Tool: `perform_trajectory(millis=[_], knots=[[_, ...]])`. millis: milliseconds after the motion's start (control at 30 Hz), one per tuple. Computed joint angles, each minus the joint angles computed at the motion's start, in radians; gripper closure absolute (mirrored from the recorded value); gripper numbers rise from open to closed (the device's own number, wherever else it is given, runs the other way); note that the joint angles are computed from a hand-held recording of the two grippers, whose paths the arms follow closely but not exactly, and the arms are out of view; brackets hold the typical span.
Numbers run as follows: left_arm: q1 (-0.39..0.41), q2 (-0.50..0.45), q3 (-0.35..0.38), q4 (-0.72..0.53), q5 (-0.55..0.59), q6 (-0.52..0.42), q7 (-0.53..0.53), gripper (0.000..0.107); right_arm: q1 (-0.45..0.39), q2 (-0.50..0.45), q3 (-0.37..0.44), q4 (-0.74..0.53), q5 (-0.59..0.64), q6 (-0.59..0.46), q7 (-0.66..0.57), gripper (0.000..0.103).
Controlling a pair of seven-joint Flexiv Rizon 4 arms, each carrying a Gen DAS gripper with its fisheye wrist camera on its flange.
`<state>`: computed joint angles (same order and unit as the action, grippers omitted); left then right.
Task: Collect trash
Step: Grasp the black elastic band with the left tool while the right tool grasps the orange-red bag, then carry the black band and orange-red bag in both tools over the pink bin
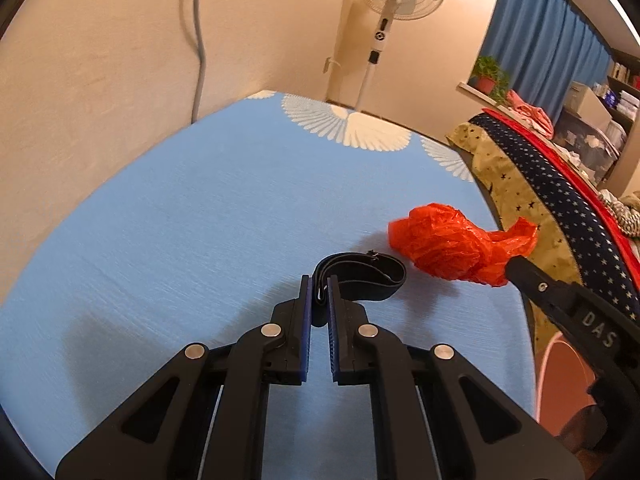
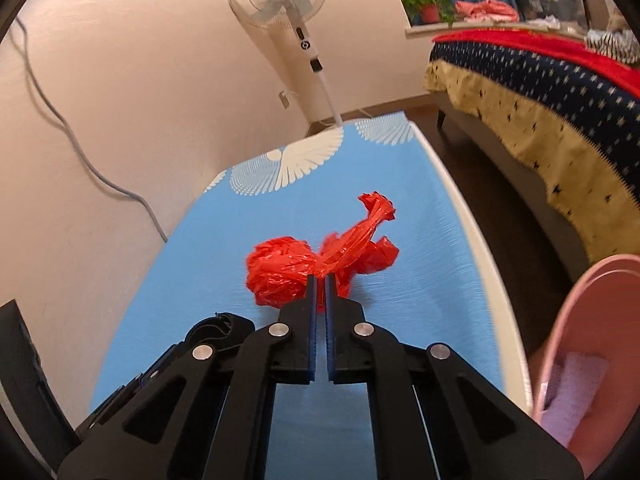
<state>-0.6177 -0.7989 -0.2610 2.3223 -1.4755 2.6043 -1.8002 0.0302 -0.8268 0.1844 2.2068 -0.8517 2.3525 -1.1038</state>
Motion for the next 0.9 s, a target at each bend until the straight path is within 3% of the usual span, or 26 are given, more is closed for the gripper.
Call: perform_trajectory(millis=[300,900], knots=[[-0.066,0.039,-0.033,-0.021,-0.048,0.066,0.096,0.1,-0.03,0.114,-0.025,0.139,0.055,0.067,-0.096,0.101],[-0.153,0.069,-0.078,-0.068,-0.079,0.158,0.197,0.1,-0.178,0.262,-0.095,0.309,-0.015,0.21,-0.158,0.101]])
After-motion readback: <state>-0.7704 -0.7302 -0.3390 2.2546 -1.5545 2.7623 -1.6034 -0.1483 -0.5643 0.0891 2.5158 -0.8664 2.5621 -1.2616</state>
